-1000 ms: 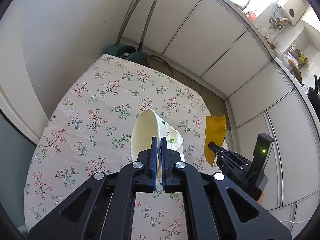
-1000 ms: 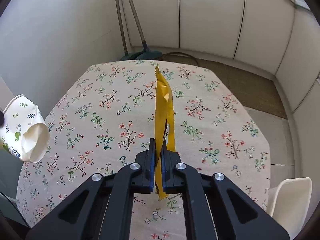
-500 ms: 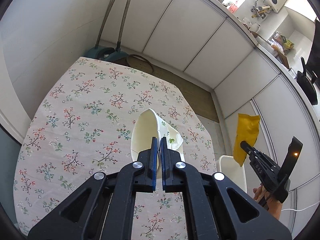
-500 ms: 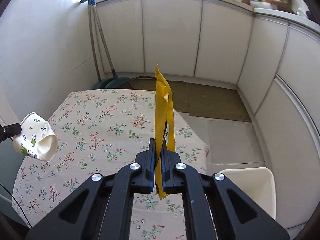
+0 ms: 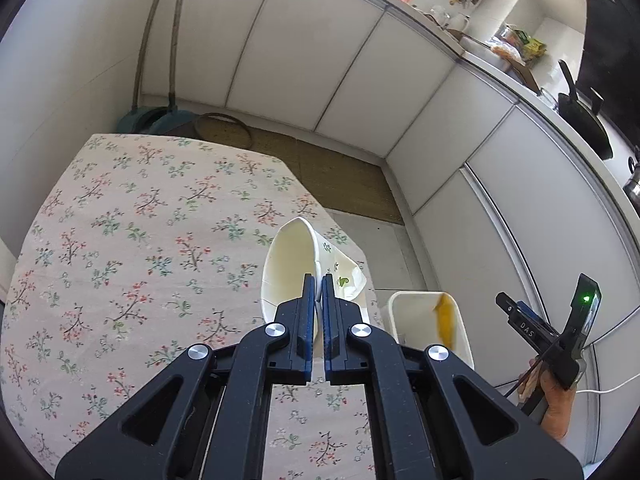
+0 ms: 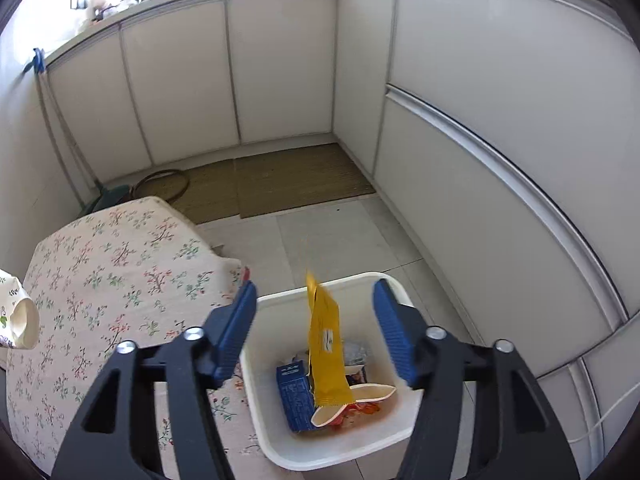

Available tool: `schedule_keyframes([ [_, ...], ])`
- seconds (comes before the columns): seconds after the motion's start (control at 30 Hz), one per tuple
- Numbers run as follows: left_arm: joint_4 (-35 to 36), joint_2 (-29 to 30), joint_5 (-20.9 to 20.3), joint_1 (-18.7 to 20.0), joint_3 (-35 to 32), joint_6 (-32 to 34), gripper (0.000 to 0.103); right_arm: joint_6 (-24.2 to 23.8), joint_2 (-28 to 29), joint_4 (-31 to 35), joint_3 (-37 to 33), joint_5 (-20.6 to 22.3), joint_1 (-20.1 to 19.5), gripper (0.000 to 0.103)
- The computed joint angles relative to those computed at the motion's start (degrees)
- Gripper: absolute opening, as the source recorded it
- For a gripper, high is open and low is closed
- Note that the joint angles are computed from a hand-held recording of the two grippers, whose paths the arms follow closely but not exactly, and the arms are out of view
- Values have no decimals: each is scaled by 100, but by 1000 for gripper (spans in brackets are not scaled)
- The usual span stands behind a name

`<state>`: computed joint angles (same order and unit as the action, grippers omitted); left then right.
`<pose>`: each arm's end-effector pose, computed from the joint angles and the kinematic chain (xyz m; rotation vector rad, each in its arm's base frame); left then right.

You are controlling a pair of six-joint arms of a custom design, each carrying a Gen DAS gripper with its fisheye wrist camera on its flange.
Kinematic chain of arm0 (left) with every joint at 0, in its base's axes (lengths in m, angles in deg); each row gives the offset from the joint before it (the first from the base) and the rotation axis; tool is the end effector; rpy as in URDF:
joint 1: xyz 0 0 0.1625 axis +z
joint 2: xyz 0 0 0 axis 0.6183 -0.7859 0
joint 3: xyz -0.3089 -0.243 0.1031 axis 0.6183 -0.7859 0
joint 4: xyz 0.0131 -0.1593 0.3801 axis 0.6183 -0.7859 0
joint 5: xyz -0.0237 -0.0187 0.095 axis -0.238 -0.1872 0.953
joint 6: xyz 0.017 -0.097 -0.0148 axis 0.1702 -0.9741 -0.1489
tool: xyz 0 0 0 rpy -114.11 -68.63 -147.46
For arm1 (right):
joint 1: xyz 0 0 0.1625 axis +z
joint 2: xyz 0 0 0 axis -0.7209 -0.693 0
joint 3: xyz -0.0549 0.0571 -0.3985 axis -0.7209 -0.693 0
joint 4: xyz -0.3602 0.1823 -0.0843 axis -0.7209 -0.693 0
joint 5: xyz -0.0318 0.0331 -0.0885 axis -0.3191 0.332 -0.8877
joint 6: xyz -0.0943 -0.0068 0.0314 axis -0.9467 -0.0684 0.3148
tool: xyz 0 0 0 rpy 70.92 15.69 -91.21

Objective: Collect trash
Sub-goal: 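Carry the yellow wrapper in the right tool to the white bin and release it, then lower the white paper cup into the white bin and open the left tool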

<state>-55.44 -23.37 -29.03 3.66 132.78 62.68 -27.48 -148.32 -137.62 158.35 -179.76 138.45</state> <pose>-0.4501 -0.6522 0.1545 0.4751 2.7248 -0.8182 0.0854 -0.6036 0.4553 -0.0897 -2.0129 1.0649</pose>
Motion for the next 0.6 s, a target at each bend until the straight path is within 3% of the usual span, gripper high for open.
schedule_keyframes([
  [0.13,-36,408,-66,-178,-354,273,3,254,-411,-95,199,79,-112,79],
  [0.27,136,928,-310,-301,-903,328,3,234,-715,-309,344,28,-212,84],
  [0.6,791,2357,-653,-583,-2620,626,3,323,-1207,-108,525,-133,-720,85],
])
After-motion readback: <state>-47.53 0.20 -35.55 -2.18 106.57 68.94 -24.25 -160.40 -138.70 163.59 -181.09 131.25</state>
